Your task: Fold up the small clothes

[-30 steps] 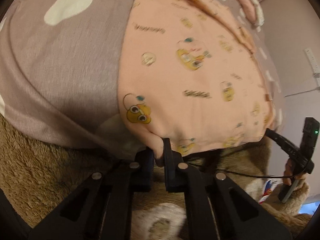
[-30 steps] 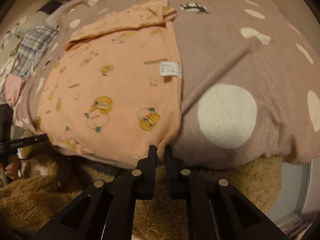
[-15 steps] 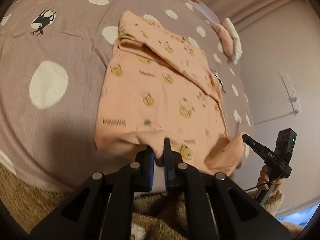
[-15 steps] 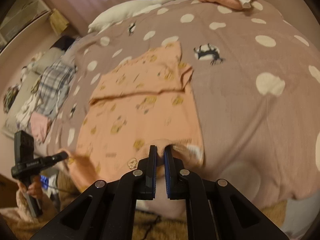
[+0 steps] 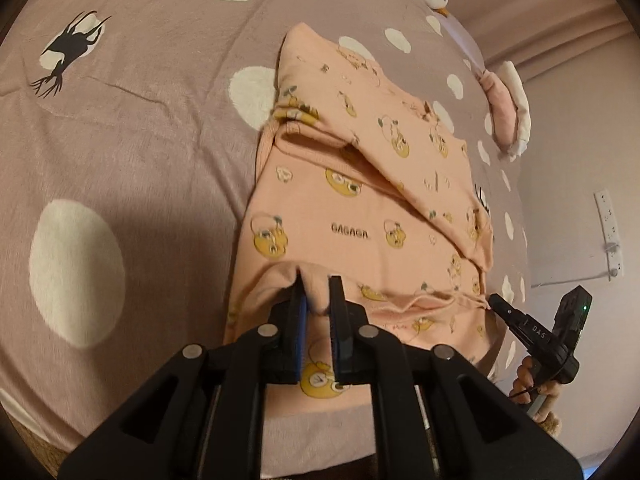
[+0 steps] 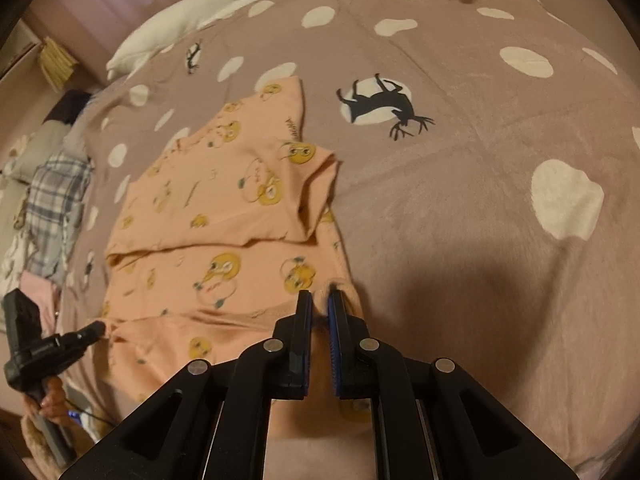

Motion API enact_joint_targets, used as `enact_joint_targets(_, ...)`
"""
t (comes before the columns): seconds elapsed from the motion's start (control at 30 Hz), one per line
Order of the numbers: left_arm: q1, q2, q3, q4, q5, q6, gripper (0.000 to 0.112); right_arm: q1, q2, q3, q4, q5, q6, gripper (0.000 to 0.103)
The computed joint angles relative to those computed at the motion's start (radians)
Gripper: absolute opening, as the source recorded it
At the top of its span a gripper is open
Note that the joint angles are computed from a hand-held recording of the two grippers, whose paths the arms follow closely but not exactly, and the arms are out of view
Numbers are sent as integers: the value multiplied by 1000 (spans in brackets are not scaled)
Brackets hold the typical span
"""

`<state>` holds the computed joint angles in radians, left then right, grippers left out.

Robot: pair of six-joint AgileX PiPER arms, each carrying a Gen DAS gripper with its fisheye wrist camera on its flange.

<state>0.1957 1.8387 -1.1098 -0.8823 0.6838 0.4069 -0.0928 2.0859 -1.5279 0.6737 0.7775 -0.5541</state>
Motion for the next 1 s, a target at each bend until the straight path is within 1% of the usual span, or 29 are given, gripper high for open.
enact_joint_targets(0.07, 5, -15, 4, 4, -15, 4, 19, -10, -6, 1, 14, -14, -10, 9)
enact_joint_targets(0.13, 10, -43, 16, 17, -40, 12, 24, -26, -24, 7, 20, -31, -14, 9)
enact_joint_targets(0.2, 18, -75, 23, 64, -60, -14, 39, -32, -30, -5, -12, -48, 13, 10)
enact_joint_targets(0.23, 19, -82, 25, 84, -70, -32, 41, -39, -46, 0, -40, -60, 26, 11)
enact_joint_targets(0.27, 23, -91, 27, 107, -74, -50, 42, -39, -49, -5, -59, -65, 38, 12)
enact_joint_targets(0.3, 29, -98, 29, 126, -72, -64, 42, -41, -52, -8, -73, -68, 43, 15)
enact_joint_targets(0.33, 34, -101, 31, 136, -69, -70, 42, -48, -60, -2, -80, -67, 39, 23)
enact_joint_targets(0.37, 36, -102, 33, 142, -69, -75, 42, -49, -60, -2, -81, -62, 32, 28)
enact_joint_targets(0.4, 36, -105, 38, 153, -70, -82, 42, -48, -59, -3, -84, -54, 23, 36)
enact_joint_targets(0.47, 21, -105, 41, 187, -82, -108, 42, -33, -53, -5, -99, -35, 3, 37)
enact_joint_targets(0.57, -6, -99, 40, 230, -94, -143, 41, 9, -12, -43, -156, -14, 30, 37)
enact_joint_targets(0.63, -28, -95, 37, 268, -105, -182, 41, 41, 10, -60, -205, -21, 68, 37)
enact_joint_targets(0.73, -57, -93, 30, 311, -121, -211, 42, 76, 31, -74, -239, -31, 75, 37)
enact_joint_targets(0.77, -65, -91, 28, 324, -125, -219, 42, 80, 36, -78, -245, -32, 79, 37)
enact_joint_targets(0.8, -76, -88, 22, 344, -129, -232, 42, 85, 39, -78, -256, -41, 89, 30)
enact_joint_targets(0.83, -87, -85, 16, 369, -135, -250, 42, 88, 38, -77, -262, -48, 97, 18)
enact_joint_targets(0.87, -101, -82, 6, 401, -139, -274, 42, 90, 36, -76, -274, -53, 108, 13)
enact_joint_targets(0.9, -113, -80, 1, 427, -144, -291, 42, 87, 28, -71, -271, -58, 109, 9)
enact_joint_targets(1.0, -145, -72, -20, 504, -159, -346, 42, 65, -9, -33, -205, -79, 65, 7)
